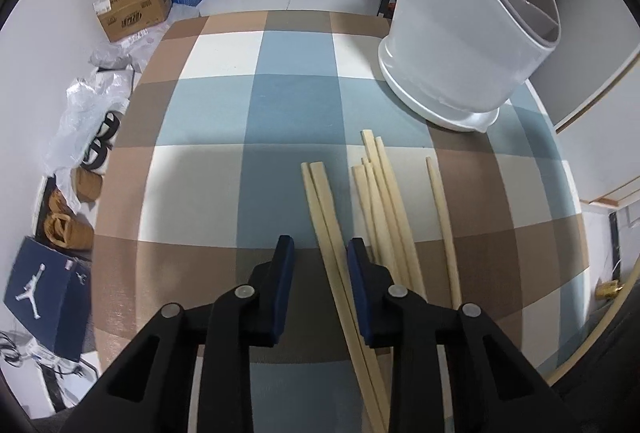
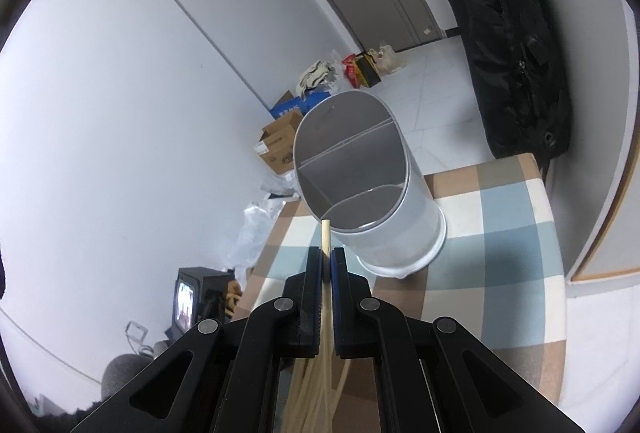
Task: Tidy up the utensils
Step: 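Lift the chopstick with the right gripper while the left gripper reopens over the pile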
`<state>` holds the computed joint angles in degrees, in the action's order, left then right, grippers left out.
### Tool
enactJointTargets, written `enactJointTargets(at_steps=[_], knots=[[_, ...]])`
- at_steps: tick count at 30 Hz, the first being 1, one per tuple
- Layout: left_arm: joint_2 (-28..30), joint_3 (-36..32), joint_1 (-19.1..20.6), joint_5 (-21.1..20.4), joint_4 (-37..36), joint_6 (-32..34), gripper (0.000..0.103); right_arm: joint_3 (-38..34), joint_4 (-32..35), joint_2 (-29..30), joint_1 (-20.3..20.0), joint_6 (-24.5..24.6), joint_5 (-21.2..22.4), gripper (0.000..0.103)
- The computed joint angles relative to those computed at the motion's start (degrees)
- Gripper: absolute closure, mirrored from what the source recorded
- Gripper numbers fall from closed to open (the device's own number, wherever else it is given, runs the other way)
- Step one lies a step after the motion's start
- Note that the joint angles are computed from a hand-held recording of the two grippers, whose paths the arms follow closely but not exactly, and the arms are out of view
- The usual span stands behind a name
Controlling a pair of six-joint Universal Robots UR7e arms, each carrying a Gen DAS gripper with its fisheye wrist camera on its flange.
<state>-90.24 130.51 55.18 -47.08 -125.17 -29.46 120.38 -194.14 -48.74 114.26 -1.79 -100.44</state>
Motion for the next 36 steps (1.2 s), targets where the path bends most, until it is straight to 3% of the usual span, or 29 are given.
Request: enactJointTargets(at_steps=[8,17,25,32,34,35,36], knots=[[-1.19,-0.25,1.69,-3.79,-2.22,-1.55,0.081,0.45,-1.01,-0.24,-0.39,-0.32,1.31,0.099],[-0.48,0.38,-0.62,2.51,1.58,-3.31,0.081,0.45,-1.42,0.02,-0.28,-0.55,1.17,0.099],[0.80,-0.91,-0.95,4.30,6.22,-3.83,0.080,0.04,-0.88,0.31,-0.14,-0.58,1.04,0.099],[2.44,-4.26,1.44,2.32,8.17,-3.22,0.081,0.12,-1.29,0.34,-0.01,-0.78,1.56,0.099],[2.61,-4.27,1.45,2.22,7.71,-2.93,0.086,0.18,-1.28,0.28,-0.08,-0.78,1.52,0.099],[2.58,-4.27,1.62,1.72,7.06,-2.40,0.097,0.20,-1.23,0.27,-0.20,-0.75,1.52,0.099],[2.47,-4.17,1.79,1.19,6.32,-2.26,0.100,0.21,-1.09,0.22,-0.30,-0.64,1.49,0.099]])
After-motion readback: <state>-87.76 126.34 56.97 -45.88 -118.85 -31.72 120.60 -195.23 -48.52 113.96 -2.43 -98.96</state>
